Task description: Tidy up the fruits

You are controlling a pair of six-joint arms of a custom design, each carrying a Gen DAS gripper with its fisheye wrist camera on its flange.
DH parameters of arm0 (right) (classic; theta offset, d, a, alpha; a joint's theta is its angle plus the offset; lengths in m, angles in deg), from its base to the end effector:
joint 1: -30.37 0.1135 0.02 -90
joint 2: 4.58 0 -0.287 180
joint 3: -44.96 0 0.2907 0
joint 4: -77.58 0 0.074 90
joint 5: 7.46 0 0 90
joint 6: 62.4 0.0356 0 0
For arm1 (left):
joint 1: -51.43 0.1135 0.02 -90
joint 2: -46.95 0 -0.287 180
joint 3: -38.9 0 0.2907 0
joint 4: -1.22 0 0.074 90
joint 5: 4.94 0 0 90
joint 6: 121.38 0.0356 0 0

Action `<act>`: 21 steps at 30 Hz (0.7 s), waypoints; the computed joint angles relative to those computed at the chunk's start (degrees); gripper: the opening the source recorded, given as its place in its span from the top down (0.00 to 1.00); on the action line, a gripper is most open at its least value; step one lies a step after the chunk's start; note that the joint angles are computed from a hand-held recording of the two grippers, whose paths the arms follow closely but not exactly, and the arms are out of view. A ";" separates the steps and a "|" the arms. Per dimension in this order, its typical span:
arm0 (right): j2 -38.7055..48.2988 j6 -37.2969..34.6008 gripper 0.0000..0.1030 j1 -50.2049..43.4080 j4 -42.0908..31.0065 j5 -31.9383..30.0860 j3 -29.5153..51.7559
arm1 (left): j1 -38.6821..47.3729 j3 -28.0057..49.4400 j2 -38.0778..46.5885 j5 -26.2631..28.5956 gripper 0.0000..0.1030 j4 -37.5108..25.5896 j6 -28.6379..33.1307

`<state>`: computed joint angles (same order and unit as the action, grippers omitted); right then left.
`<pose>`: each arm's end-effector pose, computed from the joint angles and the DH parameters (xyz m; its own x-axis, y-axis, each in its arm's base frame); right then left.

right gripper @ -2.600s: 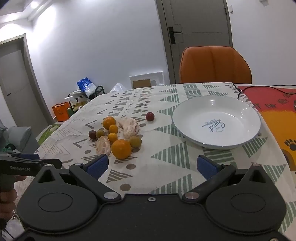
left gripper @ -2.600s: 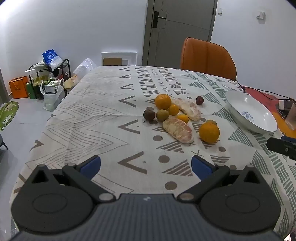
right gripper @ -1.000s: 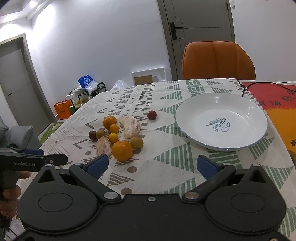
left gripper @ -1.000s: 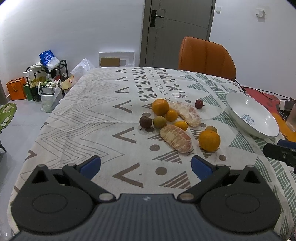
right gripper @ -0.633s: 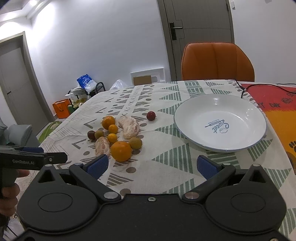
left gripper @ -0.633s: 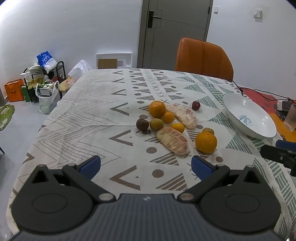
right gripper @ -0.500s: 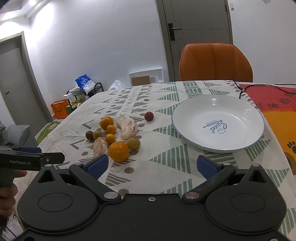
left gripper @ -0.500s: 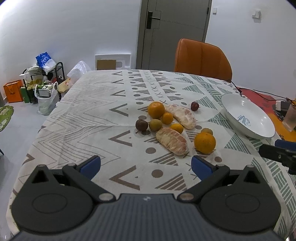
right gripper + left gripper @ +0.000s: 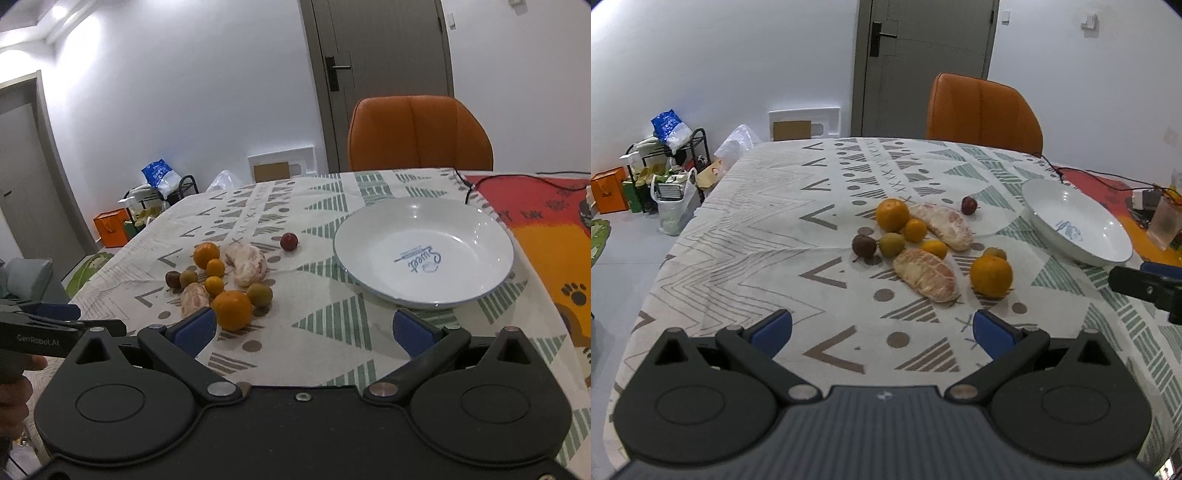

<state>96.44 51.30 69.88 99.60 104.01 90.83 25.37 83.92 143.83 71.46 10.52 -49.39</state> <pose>0.2634 0.2003 0.0981 -0.5290 0.0486 -0.8472 -0.1561 0.9757 0.1534 0.2857 -0.1304 0.0963 -0.6617 -0.0109 -0.7497 0.0702 0.9946 -0.0765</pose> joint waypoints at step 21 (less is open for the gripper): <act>4.27 -2.62 0.00 -3.07 5.76 -6.95 0.76 | 0.36 1.38 3.27 0.77 0.01 4.41 -1.55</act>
